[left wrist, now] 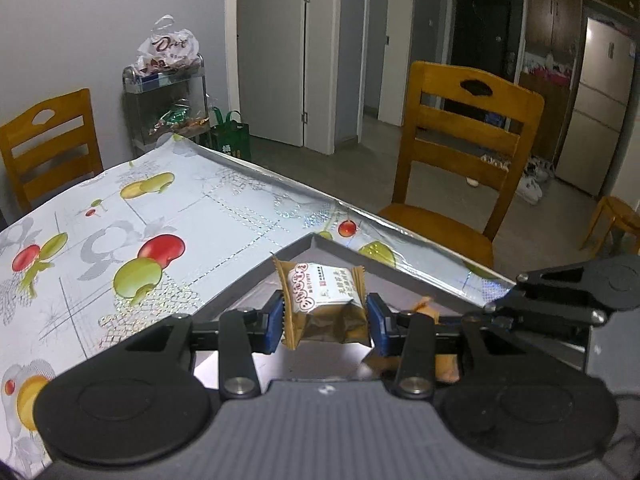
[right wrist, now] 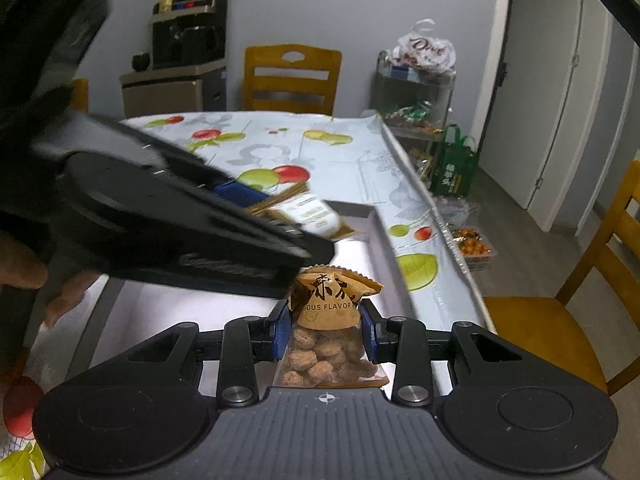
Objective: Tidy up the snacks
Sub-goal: 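Carry the cookie packet and puff bag with both tools over the white box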
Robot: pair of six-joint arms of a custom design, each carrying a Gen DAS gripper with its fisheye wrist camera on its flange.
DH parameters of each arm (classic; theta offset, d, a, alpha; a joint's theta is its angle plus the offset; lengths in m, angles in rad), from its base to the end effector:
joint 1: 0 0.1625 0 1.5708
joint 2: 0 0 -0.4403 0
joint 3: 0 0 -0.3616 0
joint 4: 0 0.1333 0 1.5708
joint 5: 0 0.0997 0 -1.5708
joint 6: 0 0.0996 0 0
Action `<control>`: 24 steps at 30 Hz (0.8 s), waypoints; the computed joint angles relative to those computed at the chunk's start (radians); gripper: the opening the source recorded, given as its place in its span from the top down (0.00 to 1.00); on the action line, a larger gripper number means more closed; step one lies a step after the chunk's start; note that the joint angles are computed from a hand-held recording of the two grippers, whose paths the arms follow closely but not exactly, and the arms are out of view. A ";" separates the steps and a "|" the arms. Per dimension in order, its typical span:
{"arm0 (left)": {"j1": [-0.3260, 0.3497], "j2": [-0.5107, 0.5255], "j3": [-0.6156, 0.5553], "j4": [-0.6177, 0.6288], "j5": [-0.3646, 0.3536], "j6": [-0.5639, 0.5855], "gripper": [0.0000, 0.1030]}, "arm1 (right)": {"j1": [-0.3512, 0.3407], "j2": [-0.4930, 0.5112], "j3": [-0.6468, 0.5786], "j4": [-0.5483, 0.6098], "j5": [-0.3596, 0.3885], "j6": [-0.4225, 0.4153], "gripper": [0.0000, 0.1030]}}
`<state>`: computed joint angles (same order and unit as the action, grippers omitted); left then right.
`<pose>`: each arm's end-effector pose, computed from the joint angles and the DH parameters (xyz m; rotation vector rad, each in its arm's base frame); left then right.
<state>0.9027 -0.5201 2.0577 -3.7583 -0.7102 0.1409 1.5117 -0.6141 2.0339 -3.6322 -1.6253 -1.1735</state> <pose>-0.1537 -0.5319 0.0285 0.5731 2.2341 -1.0140 0.0950 -0.5602 0.0387 1.3795 -2.2594 0.6760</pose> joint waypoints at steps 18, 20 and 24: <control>0.038 0.005 -0.018 0.041 0.001 -0.080 0.58 | 0.012 0.016 -0.012 0.007 -0.035 -0.018 0.64; 0.038 0.003 -0.015 0.037 0.004 -0.085 0.56 | 0.012 0.014 -0.013 0.008 -0.036 -0.011 0.64; 0.033 -0.002 -0.006 0.030 0.008 -0.093 0.53 | 0.012 0.011 -0.016 0.016 -0.038 0.002 0.64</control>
<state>0.9354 -0.5219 2.0517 -3.7285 -0.7025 0.0483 1.5237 -0.6029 2.0177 -3.6159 -1.6633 -1.1717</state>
